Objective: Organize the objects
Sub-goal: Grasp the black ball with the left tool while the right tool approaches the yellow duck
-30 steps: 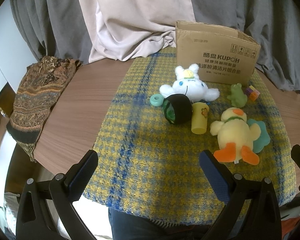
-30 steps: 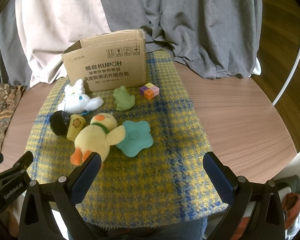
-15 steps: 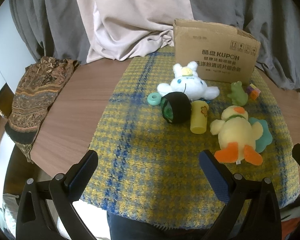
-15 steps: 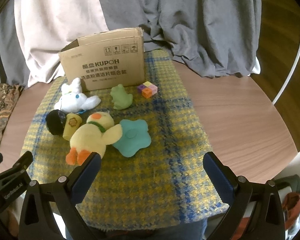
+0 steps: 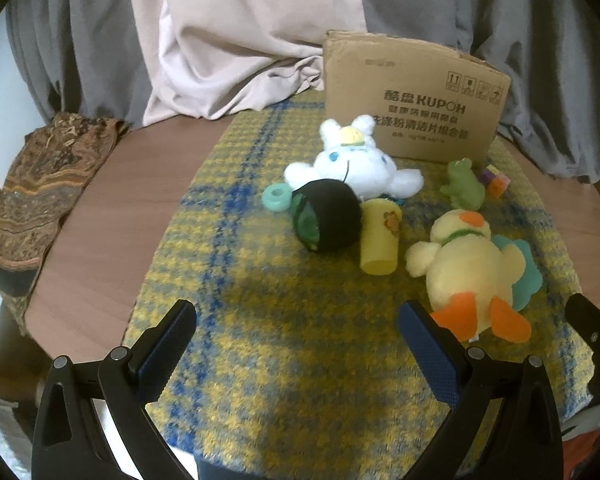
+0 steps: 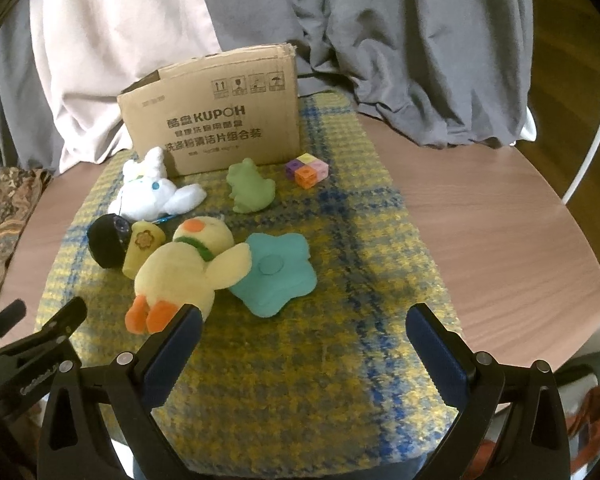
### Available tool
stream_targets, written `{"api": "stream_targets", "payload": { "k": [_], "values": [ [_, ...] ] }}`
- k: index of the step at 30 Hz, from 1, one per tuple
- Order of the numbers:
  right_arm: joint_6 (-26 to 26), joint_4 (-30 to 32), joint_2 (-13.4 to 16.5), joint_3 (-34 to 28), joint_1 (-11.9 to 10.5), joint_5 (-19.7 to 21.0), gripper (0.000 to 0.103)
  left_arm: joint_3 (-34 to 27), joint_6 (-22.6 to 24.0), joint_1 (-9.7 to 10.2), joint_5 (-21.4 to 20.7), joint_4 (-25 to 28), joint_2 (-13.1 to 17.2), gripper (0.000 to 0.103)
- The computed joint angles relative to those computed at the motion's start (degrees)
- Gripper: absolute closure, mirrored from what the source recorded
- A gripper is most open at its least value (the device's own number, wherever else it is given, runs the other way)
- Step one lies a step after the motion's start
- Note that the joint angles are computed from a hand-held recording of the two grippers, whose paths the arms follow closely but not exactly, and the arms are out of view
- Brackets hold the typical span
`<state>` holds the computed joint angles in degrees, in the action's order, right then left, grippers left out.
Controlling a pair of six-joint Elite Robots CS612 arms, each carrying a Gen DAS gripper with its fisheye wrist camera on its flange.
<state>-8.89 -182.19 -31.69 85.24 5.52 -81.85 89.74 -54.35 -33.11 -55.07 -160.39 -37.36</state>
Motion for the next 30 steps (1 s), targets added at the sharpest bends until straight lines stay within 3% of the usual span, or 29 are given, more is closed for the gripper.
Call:
{"api": "stream_targets", "payload": {
  "k": [13, 16, 20, 22, 30],
  "values": [
    [0.87, 0.03, 1.89, -3.01, 0.74, -1.53, 0.001, -4.30, 2.02, 1.94, -0.25, -0.98, 3.11, 0.001],
    [1.33, -0.08, 2.23, -3.81, 0.92, -1.98, 0.001, -5.41, 2.85, 2.44, -0.14, -1.87, 3.81, 0.010],
    [1.79, -0.18, 2.72, -4.77, 1.21, -2.86, 0.001, -7.44, 3.69, 3.33, -1.94, -0.71, 4.88, 0.037],
    [1.66, 0.23, 2.86, -5.09, 1.31, -3.12, 0.001, -8.20, 4.57, 3.70, -3.48, -1.28, 5.47, 0.038],
    [1.78, 1.24, 3.21, -5.59, 1.44, -3.96, 0.001, -10.01, 5.41, 3.91, -2.91, -0.97, 6.69, 0.040]
  ]
}}
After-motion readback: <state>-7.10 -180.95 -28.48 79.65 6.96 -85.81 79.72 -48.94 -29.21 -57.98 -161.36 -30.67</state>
